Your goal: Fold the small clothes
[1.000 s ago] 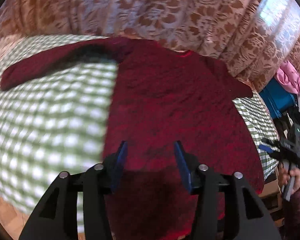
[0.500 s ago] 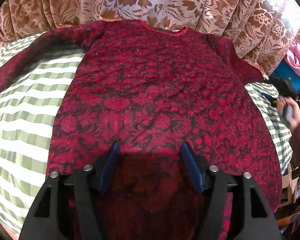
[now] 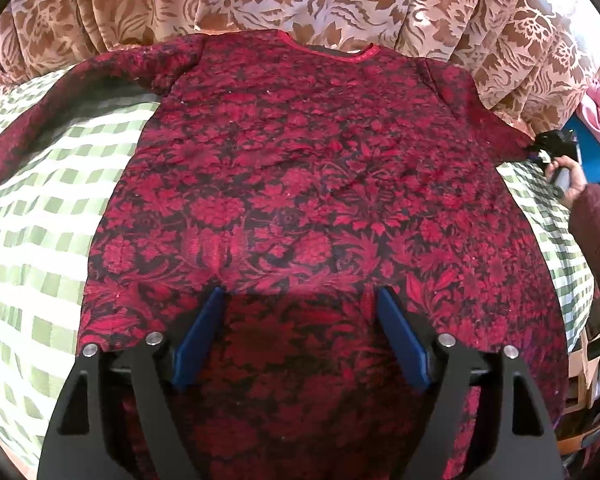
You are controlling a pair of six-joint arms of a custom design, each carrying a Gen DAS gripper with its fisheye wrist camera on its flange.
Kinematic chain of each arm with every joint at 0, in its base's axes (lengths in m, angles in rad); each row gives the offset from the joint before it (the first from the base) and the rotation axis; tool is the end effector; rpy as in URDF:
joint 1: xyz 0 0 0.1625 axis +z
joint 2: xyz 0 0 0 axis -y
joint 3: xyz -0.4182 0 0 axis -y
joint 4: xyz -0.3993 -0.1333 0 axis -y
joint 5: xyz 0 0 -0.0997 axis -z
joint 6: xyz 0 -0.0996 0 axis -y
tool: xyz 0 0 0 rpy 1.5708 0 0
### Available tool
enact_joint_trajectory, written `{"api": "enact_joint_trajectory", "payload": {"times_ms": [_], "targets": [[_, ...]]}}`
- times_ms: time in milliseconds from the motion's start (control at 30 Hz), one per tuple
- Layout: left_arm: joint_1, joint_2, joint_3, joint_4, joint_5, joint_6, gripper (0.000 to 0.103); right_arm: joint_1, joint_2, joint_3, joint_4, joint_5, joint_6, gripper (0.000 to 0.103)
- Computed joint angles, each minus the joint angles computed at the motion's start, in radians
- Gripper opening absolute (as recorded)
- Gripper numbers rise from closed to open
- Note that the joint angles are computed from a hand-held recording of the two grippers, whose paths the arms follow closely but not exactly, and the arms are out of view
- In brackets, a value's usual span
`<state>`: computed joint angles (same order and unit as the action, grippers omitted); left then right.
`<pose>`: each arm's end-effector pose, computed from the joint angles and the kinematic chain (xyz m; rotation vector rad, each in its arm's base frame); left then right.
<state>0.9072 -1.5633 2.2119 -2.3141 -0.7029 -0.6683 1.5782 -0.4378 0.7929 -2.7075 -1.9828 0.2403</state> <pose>-0.0979 -0.4651 0.2848 -0.0584 2.4012 -0.7770 0.1000 -0.8875 0.2064 -0.5269 -2.5686 1.1355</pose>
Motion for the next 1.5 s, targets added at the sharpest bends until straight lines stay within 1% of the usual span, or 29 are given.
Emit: {"api": "enact_joint_trajectory", "payload": {"times_ms": [33,100,200,267,333,400,467,500,533,600,633,667,700,733,800,833,867,900,967,1000,1067,1133,1200,1233,1333,1367,1400,1433,1500], "targets": [[-0.001,0.002,0.000,-0.001,0.003,-0.002,0.079,0.011,-0.015,0.025,-0.022,-0.036,-0.042,0.012],[-0.002,0.003,0.001,-0.006,0.005,-0.003,0.080,0.027,-0.061,0.103,-0.089,-0.072,-0.102,0.012],[-0.002,0.001,0.012,-0.037,0.007,0.009,0.081,0.056,-0.163,0.292,-0.269,-0.152,-0.221,0.011],[-0.004,0.005,0.016,-0.051,0.012,0.012,0.082,0.060,-0.227,0.402,-0.353,-0.186,-0.254,0.010],[-0.005,0.010,0.020,-0.065,0.019,0.022,0.083,0.058,-0.289,0.519,-0.427,-0.229,-0.247,0.010],[-0.004,0.007,0.022,-0.071,0.019,0.030,0.083,0.047,-0.335,0.600,-0.433,-0.251,-0.199,0.010],[-0.003,-0.001,0.019,-0.069,0.010,0.037,0.083,0.026,-0.347,0.636,-0.389,-0.274,-0.155,0.010],[-0.004,-0.010,0.019,-0.065,0.003,0.033,0.083,0.014,-0.355,0.652,-0.362,-0.263,-0.129,0.010],[-0.007,-0.030,0.023,-0.072,-0.011,0.023,0.083,0.000,-0.367,0.674,-0.347,-0.236,-0.110,0.012],[-0.013,-0.076,0.039,-0.090,-0.022,-0.004,0.083,-0.012,-0.378,0.701,-0.384,-0.201,-0.103,0.028],[-0.017,-0.110,0.051,-0.091,-0.020,-0.028,0.083,-0.013,-0.396,0.722,-0.385,-0.186,-0.078,0.045],[-0.018,-0.141,0.060,-0.087,-0.016,-0.050,0.083,-0.012,-0.408,0.738,-0.389,-0.172,-0.061,0.054],[-0.019,-0.187,0.073,-0.079,-0.008,-0.080,0.082,-0.008,-0.420,0.756,-0.404,-0.164,-0.053,0.071],[-0.017,-0.220,0.083,-0.078,-0.005,-0.093,0.078,0.001,-0.428,0.772,-0.425,-0.171,-0.057,0.073],[-0.024,-0.287,0.093,-0.012,0.049,-0.162,0.078,0.029,-0.440,0.801,-0.446,-0.162,-0.097,0.074],[-0.026,-0.336,0.097,0.049,0.092,-0.215,0.078,0.046,-0.447,0.818,-0.447,-0.138,-0.126,0.079],[-0.022,-0.382,0.100,0.087,0.108,-0.253,0.078,0.061,-0.446,0.828,-0.451,-0.123,-0.147,0.084],[-0.015,-0.417,0.106,0.104,0.115,-0.273,0.077,0.075,-0.446,0.844,-0.459,-0.107,-0.169,0.085],[-0.004,-0.506,0.108,0.197,0.173,-0.364,0.077,0.107,-0.432,0.862,-0.448,-0.053,-0.215,0.086],[0.004,-0.531,0.108,0.224,0.192,-0.386,0.076,0.128,-0.416,0.865,-0.424,-0.018,-0.241,0.086],[0.030,-0.598,0.109,0.264,0.229,-0.426,0.076,0.165,-0.374,0.863,-0.390,0.030,-0.285,0.086],[0.072,-0.646,0.102,0.272,0.249,-0.440,0.076,0.206,-0.316,0.847,-0.330,0.076,-0.334,0.086],[0.130,-0.664,0.101,0.179,0.243,-0.380,0.073,0.242,-0.259,0.832,-0.286,0.110,-0.370,0.086],[0.174,-0.663,0.093,0.116,0.236,-0.337,0.072,0.263,-0.224,0.821,-0.257,0.117,-0.392,0.086],[0.287,-0.626,0.063,-0.046,0.214,-0.217,0.070,0.314,-0.135,0.796,-0.206,0.103,-0.448,0.086],[0.325,-0.606,0.051,-0.098,0.204,-0.177,0.070,0.325,-0.112,0.792,-0.216,0.088,-0.467,0.089],[0.364,-0.583,0.036,-0.149,0.187,-0.136,0.069,0.342,-0.083,0.787,-0.253,0.050,-0.498,0.092],[0.422,-0.545,0.009,-0.209,0.156,-0.085,0.068,0.361,-0.054,0.786,-0.310,0.004,-0.536,0.098],[0.485,-0.495,-0.025,-0.281,0.116,-0.016,0.066,0.370,-0.018,0.770,-0.346,-0.036,-0.572,0.100]]}}
